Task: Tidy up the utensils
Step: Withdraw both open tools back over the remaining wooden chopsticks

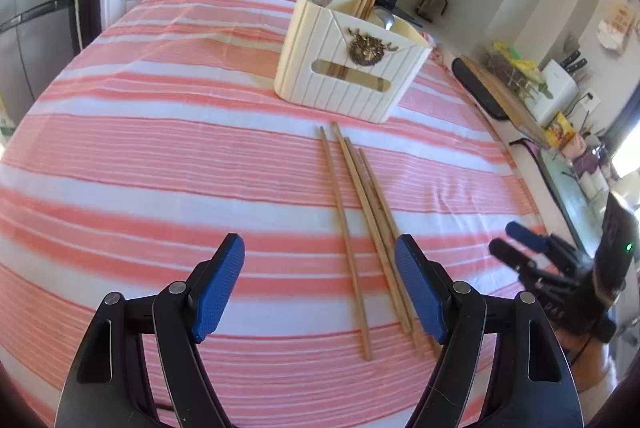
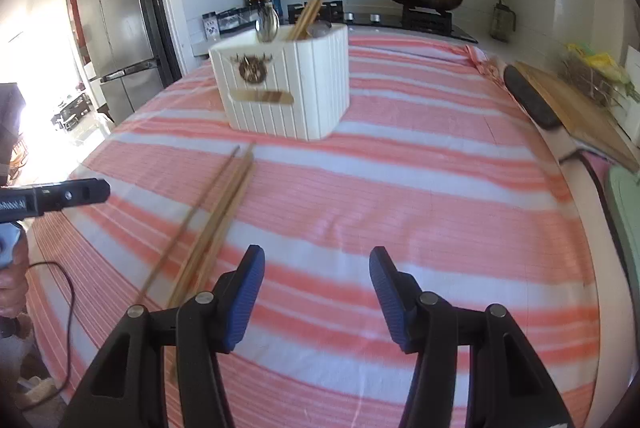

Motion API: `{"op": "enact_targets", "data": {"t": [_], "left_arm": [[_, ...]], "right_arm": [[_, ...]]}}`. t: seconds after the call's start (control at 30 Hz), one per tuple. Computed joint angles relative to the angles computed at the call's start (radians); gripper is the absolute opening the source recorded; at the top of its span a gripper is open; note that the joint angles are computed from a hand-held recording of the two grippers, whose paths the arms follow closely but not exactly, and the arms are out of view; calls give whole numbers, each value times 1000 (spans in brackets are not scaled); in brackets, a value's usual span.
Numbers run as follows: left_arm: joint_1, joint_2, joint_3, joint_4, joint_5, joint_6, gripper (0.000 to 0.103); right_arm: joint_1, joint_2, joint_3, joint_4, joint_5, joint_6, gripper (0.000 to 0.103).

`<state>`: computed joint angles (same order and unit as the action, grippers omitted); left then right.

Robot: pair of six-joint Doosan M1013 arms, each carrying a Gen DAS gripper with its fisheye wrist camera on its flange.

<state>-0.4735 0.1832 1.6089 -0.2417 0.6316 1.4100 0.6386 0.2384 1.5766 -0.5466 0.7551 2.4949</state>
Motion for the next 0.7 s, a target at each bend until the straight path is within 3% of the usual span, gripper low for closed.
{"op": "enact_targets", "data": {"t": [0.2,0.7], "left_arm": [[-52,-11,37,164,-40,-136,79],[-75,-33,105,400,-55,-377,80]], "right_arm": [[24,-13,58,-42,46,79,56],[18,-13,72,-21,68,128,56]]}}
